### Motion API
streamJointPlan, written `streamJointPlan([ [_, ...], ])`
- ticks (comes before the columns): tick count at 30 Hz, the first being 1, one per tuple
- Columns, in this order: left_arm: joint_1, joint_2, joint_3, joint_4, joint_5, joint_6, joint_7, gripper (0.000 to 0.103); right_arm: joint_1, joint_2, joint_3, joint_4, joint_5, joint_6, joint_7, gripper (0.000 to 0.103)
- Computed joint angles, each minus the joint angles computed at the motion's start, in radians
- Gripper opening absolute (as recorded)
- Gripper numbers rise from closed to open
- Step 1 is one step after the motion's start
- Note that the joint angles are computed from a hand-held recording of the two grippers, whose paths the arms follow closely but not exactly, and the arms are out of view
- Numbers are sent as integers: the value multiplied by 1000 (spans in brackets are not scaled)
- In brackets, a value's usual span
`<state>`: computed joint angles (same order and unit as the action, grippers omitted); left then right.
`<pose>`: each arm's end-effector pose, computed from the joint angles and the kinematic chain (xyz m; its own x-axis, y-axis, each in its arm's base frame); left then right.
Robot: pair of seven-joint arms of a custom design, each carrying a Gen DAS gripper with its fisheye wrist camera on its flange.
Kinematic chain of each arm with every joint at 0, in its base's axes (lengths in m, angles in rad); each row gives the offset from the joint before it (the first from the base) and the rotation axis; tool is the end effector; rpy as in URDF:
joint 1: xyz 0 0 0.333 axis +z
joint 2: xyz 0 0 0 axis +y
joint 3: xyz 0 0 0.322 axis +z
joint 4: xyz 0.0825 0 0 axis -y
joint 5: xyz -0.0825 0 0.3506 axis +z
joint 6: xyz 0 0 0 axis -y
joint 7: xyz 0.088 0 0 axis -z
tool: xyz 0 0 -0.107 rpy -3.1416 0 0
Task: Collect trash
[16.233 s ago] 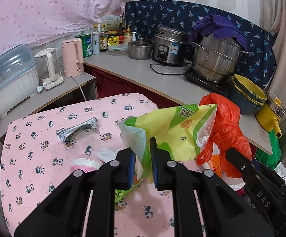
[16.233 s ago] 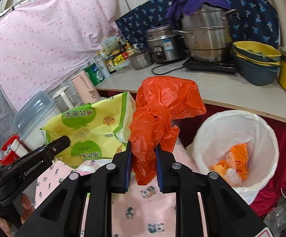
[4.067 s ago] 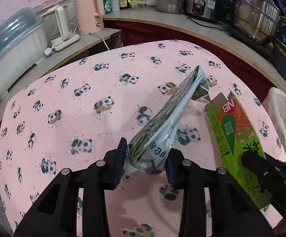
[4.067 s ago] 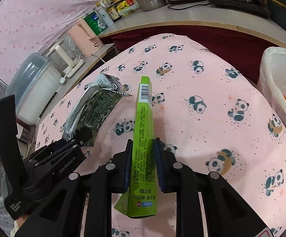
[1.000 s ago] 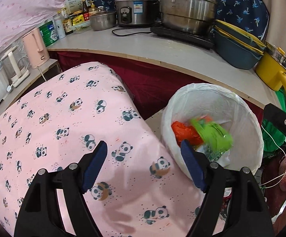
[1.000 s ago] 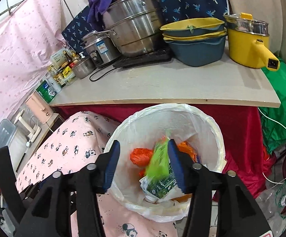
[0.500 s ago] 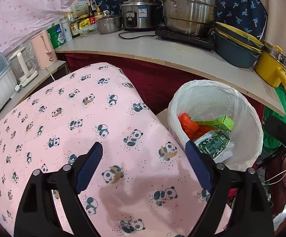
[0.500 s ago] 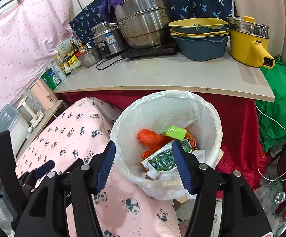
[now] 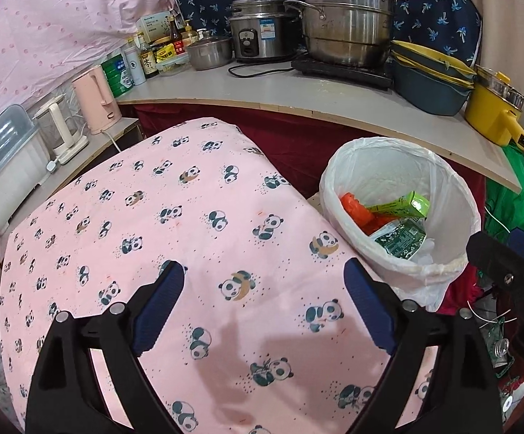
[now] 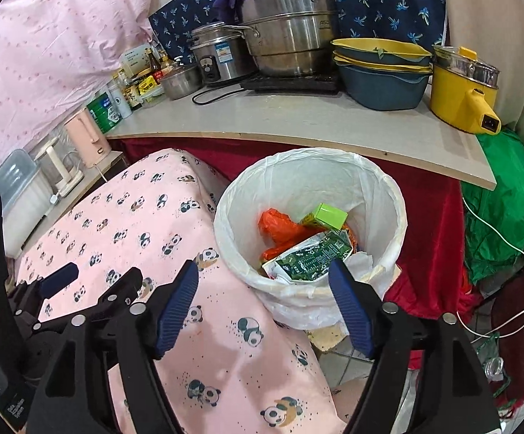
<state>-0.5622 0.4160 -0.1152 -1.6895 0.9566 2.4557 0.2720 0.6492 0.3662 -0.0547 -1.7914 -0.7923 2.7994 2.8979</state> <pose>0.5271 -0.4109 0.4176 0.0203 -0.9955 -0.0930 -0.7348 0.0482 -0.6765 0.5227 0.3991 0.4337 0.0250 -0.9804 -0.1954 -0.7299 0.1156 -0.6737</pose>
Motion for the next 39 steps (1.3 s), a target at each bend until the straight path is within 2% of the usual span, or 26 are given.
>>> streamJointPlan([
  [20,37,-109,-46,-157,17,-12,-89,88,20,-19,40,-25,-12,-52,-31,84],
  [26,48,-128,-57,-190,6,-9,-104,91,22,-18,48,-26,-1,-71,-45,87],
  [29,50,-132,-61,-199,3,-18,-106,91,30,-16,46,-23,-8,-94,-48,97],
  [39,55,-139,-69,-212,-3,-30,-105,92,26,-31,53,-55,-20,-106,-37,97],
])
